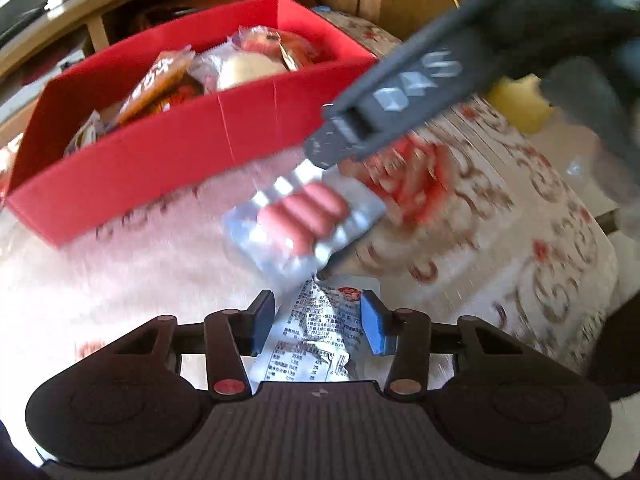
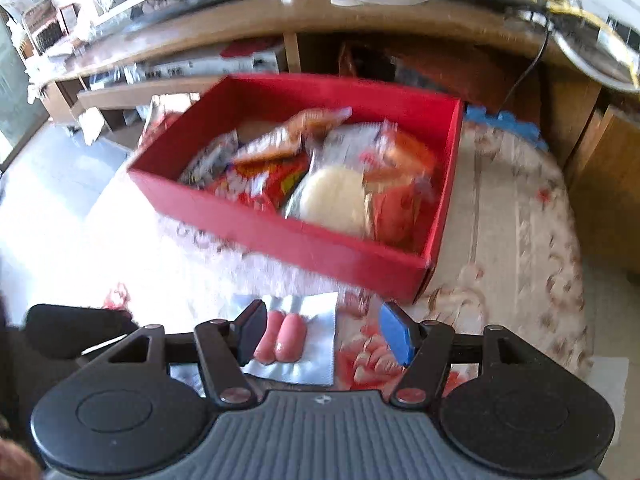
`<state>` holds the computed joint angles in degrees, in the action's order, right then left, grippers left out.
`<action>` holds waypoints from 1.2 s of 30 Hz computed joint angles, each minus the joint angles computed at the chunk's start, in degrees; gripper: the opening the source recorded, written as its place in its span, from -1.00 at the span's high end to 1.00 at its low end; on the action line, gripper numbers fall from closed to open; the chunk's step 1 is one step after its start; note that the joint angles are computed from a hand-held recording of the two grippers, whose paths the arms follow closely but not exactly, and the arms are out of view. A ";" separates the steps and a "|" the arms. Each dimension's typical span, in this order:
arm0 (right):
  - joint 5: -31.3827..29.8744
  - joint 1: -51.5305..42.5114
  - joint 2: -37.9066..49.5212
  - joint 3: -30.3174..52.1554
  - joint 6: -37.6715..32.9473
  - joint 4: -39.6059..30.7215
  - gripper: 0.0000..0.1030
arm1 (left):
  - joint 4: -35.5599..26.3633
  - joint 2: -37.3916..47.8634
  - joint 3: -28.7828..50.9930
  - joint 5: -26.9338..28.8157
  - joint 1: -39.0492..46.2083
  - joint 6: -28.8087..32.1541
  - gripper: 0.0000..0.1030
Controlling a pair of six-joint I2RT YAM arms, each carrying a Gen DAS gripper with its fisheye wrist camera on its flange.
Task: Organize snacks
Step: 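Grasp the silver sachet with the left tool while the right tool grasps the pink sausage tray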
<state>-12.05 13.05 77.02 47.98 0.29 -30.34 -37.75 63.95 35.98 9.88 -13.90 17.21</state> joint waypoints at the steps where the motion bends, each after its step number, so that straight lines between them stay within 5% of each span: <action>1: -0.14 0.16 0.74 -0.05 0.20 0.02 -0.02 | -0.81 -1.22 -0.44 0.32 0.17 0.25 -0.02; 8: -1.50 3.45 6.94 1.20 3.16 1.28 -0.07 | -7.89 -8.67 -1.93 4.51 4.44 1.27 0.14; 14: 1.53 8.00 12.89 3.73 4.49 3.23 -0.27 | -11.37 -11.57 -3.01 6.54 7.89 3.79 0.00; 21: 4.68 7.91 6.14 -2.38 -0.34 0.46 -0.15 | -12.46 -10.71 -2.43 7.47 9.92 6.41 -0.05; 25: 5.12 4.43 -2.85 -7.80 -4.86 -7.11 0.05 | -13.80 -10.31 -1.72 7.90 11.59 7.77 -0.07; 30: 4.52 3.49 -13.20 -9.09 -17.23 -14.69 0.00 | -12.81 -11.40 -3.05 5.57 7.84 6.34 -0.18; 33: 10.66 8.82 -11.51 -7.03 -29.51 -11.27 -0.06 | -12.34 -11.68 -3.64 5.21 7.00 6.19 -0.22; 36: 10.31 10.53 -4.00 -2.57 -36.26 -9.03 -0.07 | -12.76 -11.03 -3.33 6.35 8.37 6.85 -0.22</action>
<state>-1.74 23.58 73.02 45.41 -35.98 -39.37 -50.52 52.92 32.65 16.23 -5.53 24.06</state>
